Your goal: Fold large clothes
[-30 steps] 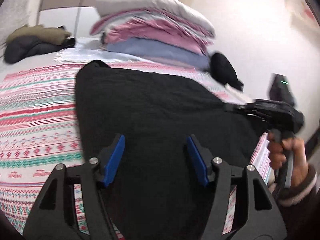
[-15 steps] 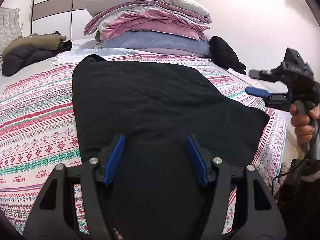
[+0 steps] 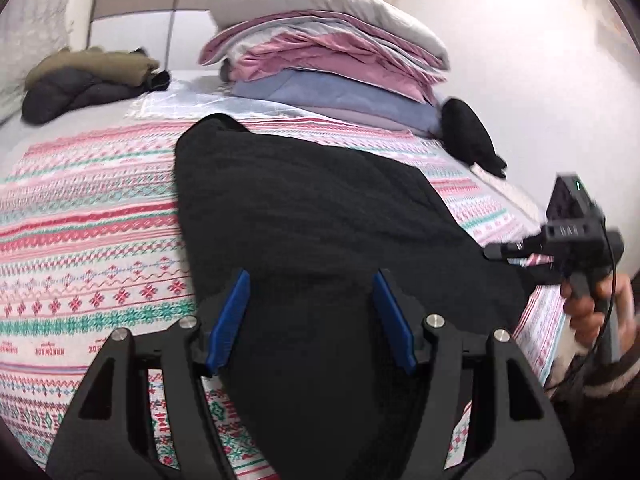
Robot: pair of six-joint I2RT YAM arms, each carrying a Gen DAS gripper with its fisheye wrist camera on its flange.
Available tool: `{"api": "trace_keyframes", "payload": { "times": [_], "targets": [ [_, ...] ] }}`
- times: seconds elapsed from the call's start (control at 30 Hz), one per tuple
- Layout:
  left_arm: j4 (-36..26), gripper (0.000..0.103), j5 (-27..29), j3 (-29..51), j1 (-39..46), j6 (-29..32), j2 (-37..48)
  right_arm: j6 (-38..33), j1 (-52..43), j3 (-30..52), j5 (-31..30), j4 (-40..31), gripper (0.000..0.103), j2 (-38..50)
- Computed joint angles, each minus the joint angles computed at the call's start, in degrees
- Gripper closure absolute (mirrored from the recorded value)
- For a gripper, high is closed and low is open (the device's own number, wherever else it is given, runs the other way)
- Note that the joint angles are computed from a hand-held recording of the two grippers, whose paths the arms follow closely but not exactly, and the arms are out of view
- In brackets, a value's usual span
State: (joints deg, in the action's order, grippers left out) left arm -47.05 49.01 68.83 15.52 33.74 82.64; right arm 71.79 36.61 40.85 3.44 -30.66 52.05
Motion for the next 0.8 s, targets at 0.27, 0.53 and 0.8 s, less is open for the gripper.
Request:
{"api": "trace_keyframes", "payload": {
  "times": [0.27, 0.53, 0.8],
  "targets": [
    [3.8, 0.022, -3.9, -0.7, -1.0, -6.0, 0.0, -1.9, 2.4, 0.3, 1.8, 7.7, 0.078, 5.5],
    [5.4, 0.022, -0.5, -2.9, -2.6, -6.5, -2.6, 5.3, 26.8, 26.4, 41.5, -27.4, 0.086, 12.0],
    [10.1, 0.022, -12.0, -8.8, -8.9, -3.8, -7.4, 16.2, 20.8, 17.9, 31.8, -29.5, 0.064, 9.6]
  ]
}}
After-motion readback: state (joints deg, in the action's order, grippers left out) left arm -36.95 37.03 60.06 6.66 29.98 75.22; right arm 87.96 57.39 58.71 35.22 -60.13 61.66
